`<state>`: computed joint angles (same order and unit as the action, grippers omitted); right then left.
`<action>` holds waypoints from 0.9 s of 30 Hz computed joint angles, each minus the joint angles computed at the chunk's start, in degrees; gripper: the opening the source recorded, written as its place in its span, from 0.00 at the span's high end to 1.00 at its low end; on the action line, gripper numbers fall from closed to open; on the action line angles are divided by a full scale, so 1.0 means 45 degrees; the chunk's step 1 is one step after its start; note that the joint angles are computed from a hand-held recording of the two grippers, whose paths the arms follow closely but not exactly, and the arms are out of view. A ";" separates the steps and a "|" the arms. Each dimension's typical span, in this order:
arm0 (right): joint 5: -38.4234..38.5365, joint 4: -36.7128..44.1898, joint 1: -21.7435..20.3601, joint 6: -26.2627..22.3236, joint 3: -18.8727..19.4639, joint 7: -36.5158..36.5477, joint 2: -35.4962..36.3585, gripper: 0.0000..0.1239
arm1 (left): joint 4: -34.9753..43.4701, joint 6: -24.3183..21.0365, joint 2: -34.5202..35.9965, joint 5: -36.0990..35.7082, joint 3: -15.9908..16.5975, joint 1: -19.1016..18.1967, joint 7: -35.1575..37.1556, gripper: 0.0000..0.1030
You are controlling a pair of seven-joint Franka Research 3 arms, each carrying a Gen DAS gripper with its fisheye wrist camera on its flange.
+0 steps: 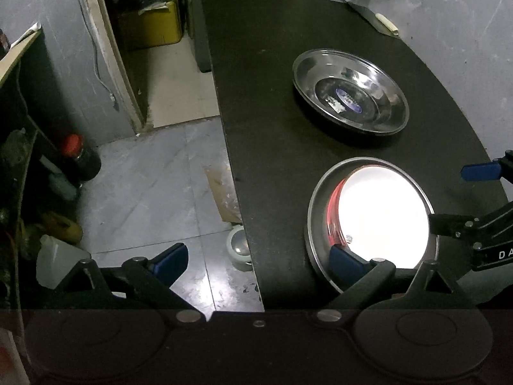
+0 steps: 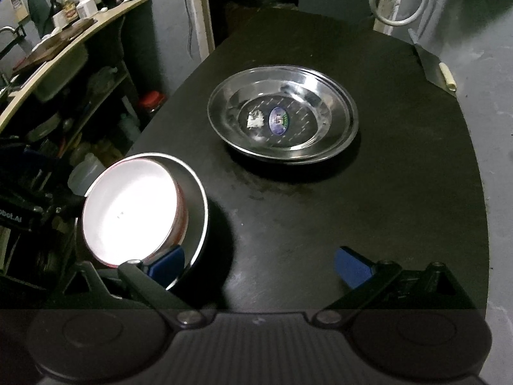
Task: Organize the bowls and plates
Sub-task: 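Move both grippers down to the rim of the handled steel bowl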
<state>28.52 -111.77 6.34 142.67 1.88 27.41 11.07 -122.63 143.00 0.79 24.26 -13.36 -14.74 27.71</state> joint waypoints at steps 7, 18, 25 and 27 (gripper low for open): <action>-0.0074 0.0104 -0.0027 -0.0388 0.0008 -0.0133 0.0051 0.21 | 0.0290 -0.0401 0.0151 0.0112 -0.0009 -0.0051 0.0230 0.08; 0.0130 0.0206 -0.0085 -0.1011 0.0013 -0.0626 0.0034 0.31 | 0.0352 -0.0334 0.0202 0.0088 0.0009 -0.0065 0.0223 0.13; 0.0266 0.0358 -0.0117 -0.1420 -0.0002 -0.0714 0.0102 0.37 | 0.0336 0.0227 0.0311 -0.0591 0.0032 0.0007 0.0695 0.35; 0.0295 0.0442 -0.0126 -0.1501 -0.0008 -0.0731 0.0158 0.37 | 0.0337 0.0335 0.0346 -0.0756 0.0036 0.0014 0.0825 0.38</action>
<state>29.85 -109.78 5.77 135.91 1.85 24.12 11.78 -121.11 144.51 2.35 20.86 -13.20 -14.67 31.42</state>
